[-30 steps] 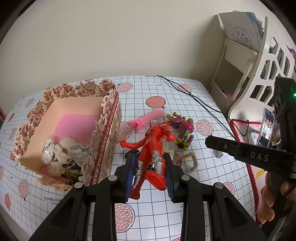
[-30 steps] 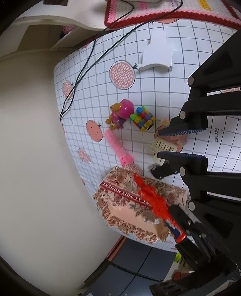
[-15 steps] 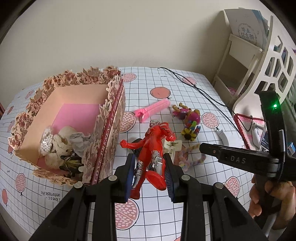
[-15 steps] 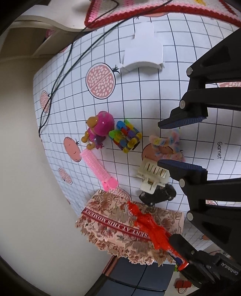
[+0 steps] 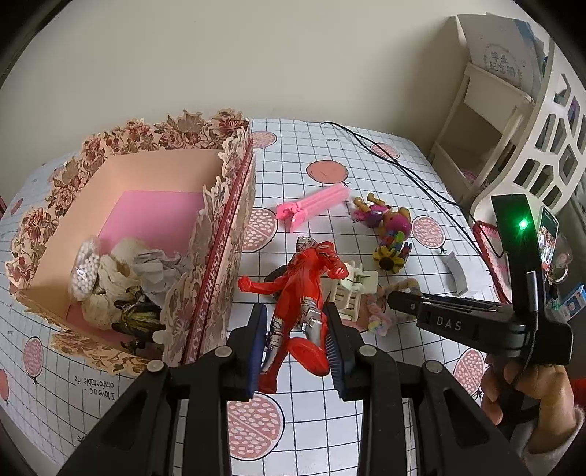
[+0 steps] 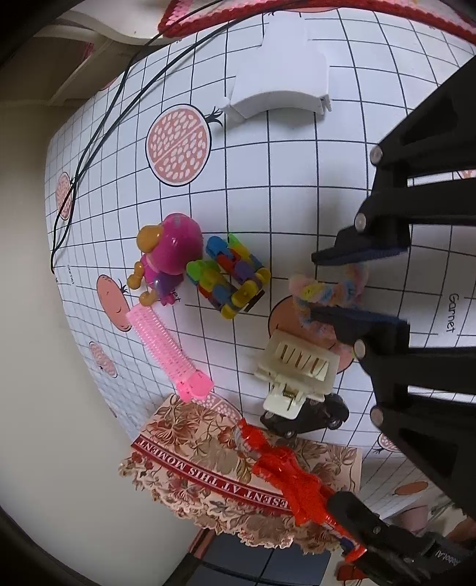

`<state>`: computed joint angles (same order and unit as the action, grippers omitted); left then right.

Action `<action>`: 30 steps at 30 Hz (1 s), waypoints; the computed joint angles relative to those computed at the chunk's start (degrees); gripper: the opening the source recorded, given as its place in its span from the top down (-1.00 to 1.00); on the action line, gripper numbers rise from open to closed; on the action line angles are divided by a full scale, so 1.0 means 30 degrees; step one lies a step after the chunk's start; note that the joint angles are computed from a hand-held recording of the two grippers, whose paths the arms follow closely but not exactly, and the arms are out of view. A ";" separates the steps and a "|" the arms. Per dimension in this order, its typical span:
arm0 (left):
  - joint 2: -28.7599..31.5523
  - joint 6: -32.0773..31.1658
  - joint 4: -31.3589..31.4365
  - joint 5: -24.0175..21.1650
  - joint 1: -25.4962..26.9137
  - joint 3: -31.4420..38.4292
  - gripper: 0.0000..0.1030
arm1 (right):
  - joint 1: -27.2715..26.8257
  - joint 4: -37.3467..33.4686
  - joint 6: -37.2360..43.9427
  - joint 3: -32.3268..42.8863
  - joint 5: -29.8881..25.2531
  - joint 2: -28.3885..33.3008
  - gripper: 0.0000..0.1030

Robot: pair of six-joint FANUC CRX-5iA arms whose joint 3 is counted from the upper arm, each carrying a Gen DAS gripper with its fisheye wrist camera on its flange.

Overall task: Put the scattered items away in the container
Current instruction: 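Grasp the rainbow fuzzy ring with the right tool while the left tool holds the red figure, then carry the red figure in the left tool and the rainbow ring in the right tool over the box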

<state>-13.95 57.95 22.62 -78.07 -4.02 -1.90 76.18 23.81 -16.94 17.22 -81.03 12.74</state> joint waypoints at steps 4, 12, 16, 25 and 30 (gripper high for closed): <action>-0.0029 0.0026 -0.0019 -0.0098 0.0040 -0.0066 0.37 | 0.0099 0.0170 0.0033 0.0116 -0.0283 0.0068 0.83; -0.0245 -0.0107 0.0294 -0.0294 0.0279 0.0005 0.37 | 0.0618 0.1315 -0.0513 0.0379 -0.0871 -0.0153 0.84; -0.0442 -0.0257 0.0670 -0.0392 0.0431 0.0100 0.37 | 0.1048 0.2388 -0.0590 0.0849 -0.1391 -0.0172 0.84; -0.0781 -0.0602 0.1788 -0.0615 0.0876 0.0588 0.37 | 0.1586 0.4175 0.0765 0.3238 -0.2531 0.0796 0.84; -0.0860 -0.0814 0.2431 -0.0776 0.1258 0.0921 0.37 | 0.1800 0.5063 0.1726 0.5069 -0.3056 0.1717 0.83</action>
<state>-16.53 55.51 29.92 -80.40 -0.25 0.86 81.58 39.00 -11.76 32.43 -90.20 17.89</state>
